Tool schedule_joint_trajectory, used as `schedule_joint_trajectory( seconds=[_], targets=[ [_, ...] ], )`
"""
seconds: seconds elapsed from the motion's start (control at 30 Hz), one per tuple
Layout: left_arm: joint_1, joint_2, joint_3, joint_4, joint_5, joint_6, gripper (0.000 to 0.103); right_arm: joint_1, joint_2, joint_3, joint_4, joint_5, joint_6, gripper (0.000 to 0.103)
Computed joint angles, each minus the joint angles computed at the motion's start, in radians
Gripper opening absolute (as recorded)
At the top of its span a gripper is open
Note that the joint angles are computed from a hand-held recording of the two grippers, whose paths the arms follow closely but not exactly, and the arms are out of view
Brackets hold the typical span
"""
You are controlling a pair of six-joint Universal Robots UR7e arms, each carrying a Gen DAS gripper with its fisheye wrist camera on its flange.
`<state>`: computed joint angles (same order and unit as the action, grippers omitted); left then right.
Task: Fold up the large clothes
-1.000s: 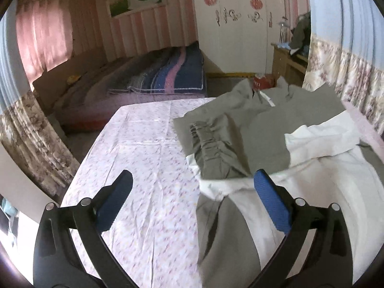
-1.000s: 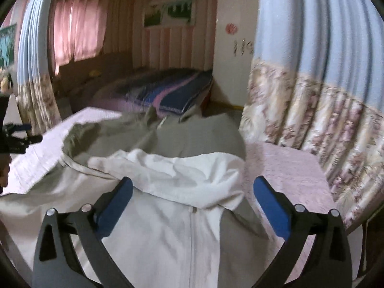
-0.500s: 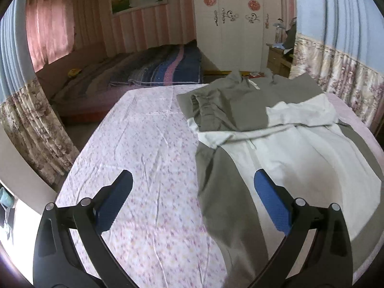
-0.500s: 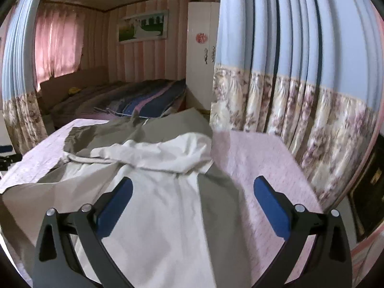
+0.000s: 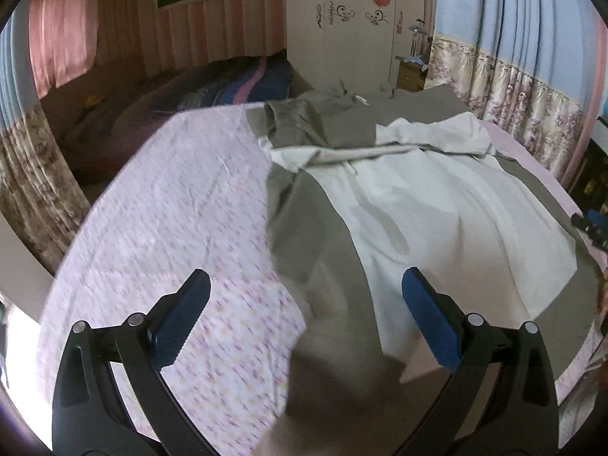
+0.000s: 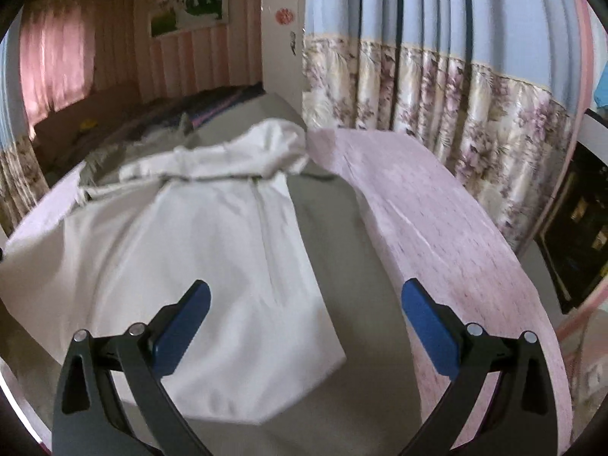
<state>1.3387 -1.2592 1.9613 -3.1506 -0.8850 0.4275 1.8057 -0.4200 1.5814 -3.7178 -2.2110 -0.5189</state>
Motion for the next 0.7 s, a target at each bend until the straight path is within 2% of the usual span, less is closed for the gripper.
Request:
schedule_joint_trajectory(
  seconds=[0.1, 0.3, 0.37, 0.4, 0.43, 0.5, 0.53, 0.6, 0.7],
  targets=[
    [0.015, -0.01, 0.012, 0.054, -0.044, -0.053, 0.095, -0.01, -0.011, 0.05, -0.049, -0.008, 0.015, 0.101],
    [0.015, 0.012, 0.036, 0.069, -0.036, -0.065, 0.091, -0.04, -0.048, 0.119, -0.069, -0.024, 0.078, 0.101],
    [0.011, 0.028, 0.042, 0.06, -0.019, -0.057, 0.085, -0.049, -0.057, 0.134, -0.054, -0.014, 0.094, 0.1],
    [0.011, 0.031, 0.045, 0.05, -0.012, -0.053, 0.078, -0.051, -0.06, 0.14, -0.049, -0.01, 0.096, 0.098],
    [0.011, 0.035, 0.045, 0.048, -0.009, -0.056, 0.068, -0.052, -0.063, 0.147, -0.038, -0.007, 0.1, 0.091],
    [0.025, 0.02, 0.035, 0.111, -0.053, -0.093, 0.056, -0.055, -0.078, 0.167, 0.0, 0.009, 0.122, 0.078],
    [0.026, 0.018, 0.034, 0.117, -0.057, -0.097, 0.053, -0.058, -0.086, 0.181, 0.011, 0.021, 0.136, 0.073],
    [0.028, 0.006, 0.035, 0.135, -0.063, -0.1, 0.049, -0.058, -0.093, 0.204, 0.004, 0.02, 0.145, 0.072],
    [0.027, -0.012, 0.047, 0.143, -0.06, -0.114, 0.048, -0.059, -0.109, 0.24, 0.002, 0.026, 0.169, 0.072]
  ],
)
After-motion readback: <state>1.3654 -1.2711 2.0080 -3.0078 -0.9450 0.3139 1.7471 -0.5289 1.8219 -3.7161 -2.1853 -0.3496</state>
